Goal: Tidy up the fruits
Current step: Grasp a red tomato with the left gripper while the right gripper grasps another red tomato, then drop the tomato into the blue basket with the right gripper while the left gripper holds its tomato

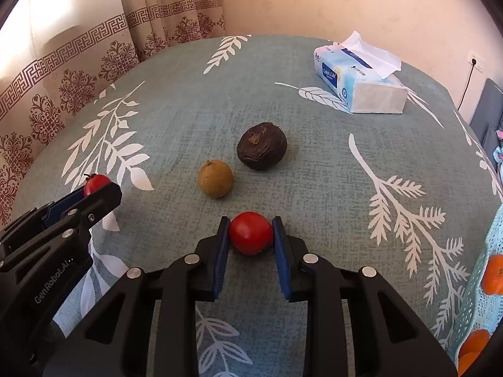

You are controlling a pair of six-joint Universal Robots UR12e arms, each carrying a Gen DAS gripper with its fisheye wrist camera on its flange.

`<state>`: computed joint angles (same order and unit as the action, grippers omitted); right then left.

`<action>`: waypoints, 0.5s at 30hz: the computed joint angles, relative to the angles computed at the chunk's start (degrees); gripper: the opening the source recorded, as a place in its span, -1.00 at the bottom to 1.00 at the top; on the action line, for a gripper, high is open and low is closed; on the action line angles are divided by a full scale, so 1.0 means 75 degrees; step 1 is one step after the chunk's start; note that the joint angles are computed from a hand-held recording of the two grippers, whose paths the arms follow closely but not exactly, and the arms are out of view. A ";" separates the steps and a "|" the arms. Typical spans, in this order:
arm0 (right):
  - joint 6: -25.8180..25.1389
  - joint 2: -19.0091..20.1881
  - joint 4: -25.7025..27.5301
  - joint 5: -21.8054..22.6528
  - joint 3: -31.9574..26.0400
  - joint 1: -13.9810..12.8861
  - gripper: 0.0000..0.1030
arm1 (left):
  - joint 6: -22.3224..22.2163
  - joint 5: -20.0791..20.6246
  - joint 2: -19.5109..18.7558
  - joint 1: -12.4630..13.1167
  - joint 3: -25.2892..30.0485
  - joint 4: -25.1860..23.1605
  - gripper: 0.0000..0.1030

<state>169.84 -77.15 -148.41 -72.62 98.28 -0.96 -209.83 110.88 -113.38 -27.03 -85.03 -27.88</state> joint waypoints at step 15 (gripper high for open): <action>0.0541 -0.0583 -0.0602 -0.0176 0.0470 -0.0194 -0.46 | 0.0022 -0.0121 0.0018 -0.0006 -0.0023 0.0122 -0.46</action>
